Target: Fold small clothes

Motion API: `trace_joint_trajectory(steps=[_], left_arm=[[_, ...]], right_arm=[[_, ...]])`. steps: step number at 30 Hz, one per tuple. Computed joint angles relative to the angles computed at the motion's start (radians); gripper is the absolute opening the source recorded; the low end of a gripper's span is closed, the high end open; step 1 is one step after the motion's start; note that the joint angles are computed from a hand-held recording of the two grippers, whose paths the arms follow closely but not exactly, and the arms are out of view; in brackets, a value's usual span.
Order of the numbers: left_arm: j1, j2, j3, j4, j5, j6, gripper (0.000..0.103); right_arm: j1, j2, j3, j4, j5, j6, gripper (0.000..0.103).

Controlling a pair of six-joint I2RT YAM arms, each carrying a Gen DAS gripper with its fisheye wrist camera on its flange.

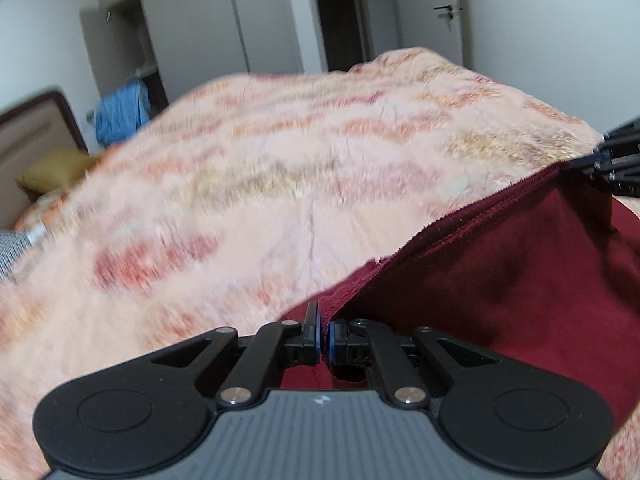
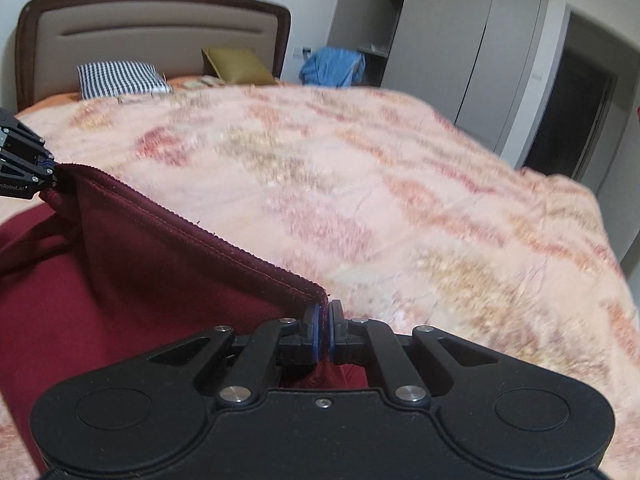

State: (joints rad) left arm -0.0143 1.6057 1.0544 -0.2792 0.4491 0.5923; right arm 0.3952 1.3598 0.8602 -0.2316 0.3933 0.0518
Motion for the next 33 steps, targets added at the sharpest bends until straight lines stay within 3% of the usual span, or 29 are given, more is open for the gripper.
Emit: trace_joint_trajectory(steps=[7,9,10,11,12,13,14,15,19,24,27,30,33], left_arm=[[0.01,0.115,0.048,0.002,0.015,-0.089,0.006],[0.019,0.11,0.052,-0.02,0.03,-0.098,0.016],[0.028,0.118,0.067,-0.044,0.048,-0.096,0.038],[0.041,0.121,0.073,-0.058,0.073,-0.097,0.065],[0.057,0.116,0.066,-0.053,0.099,-0.104,0.075],[0.073,0.1,0.049,-0.037,0.12,-0.116,0.086],[0.089,0.087,0.038,-0.03,0.14,-0.123,0.09],[0.106,0.08,0.037,-0.038,0.157,-0.124,0.091],[0.177,0.026,0.001,-0.066,0.189,-0.131,0.096],[0.316,-0.126,-0.17,-0.098,0.279,-0.007,0.099],[0.401,-0.205,-0.275,-0.141,0.31,0.091,0.099],[0.47,-0.259,-0.368,-0.156,0.311,0.172,0.098],[0.523,-0.257,-0.401,-0.191,0.329,0.233,0.087]], right_arm=[[-0.047,0.118,-0.004,0.075,-0.047,0.026,0.008],[-0.047,0.124,-0.016,0.093,-0.04,0.049,0.026],[-0.045,0.122,-0.023,0.097,-0.037,0.063,0.033],[-0.043,0.118,-0.03,0.1,-0.031,0.075,0.05],[-0.037,0.109,-0.04,0.099,-0.02,0.089,0.069],[-0.031,0.098,-0.053,0.104,-0.006,0.101,0.076],[-0.025,0.084,-0.069,0.113,0.006,0.114,0.085],[-0.02,0.064,-0.086,0.114,0.014,0.129,0.091],[0.019,-0.043,-0.161,0.085,0.055,0.226,0.099],[0.208,-0.235,-0.287,-0.047,0.211,0.41,0.101],[0.389,-0.296,-0.323,-0.21,0.349,0.623,0.101],[0.578,-0.297,-0.318,-0.403,0.44,0.933,0.101],[0.747,-0.271,-0.302,-0.544,0.494,1.222,0.095]])
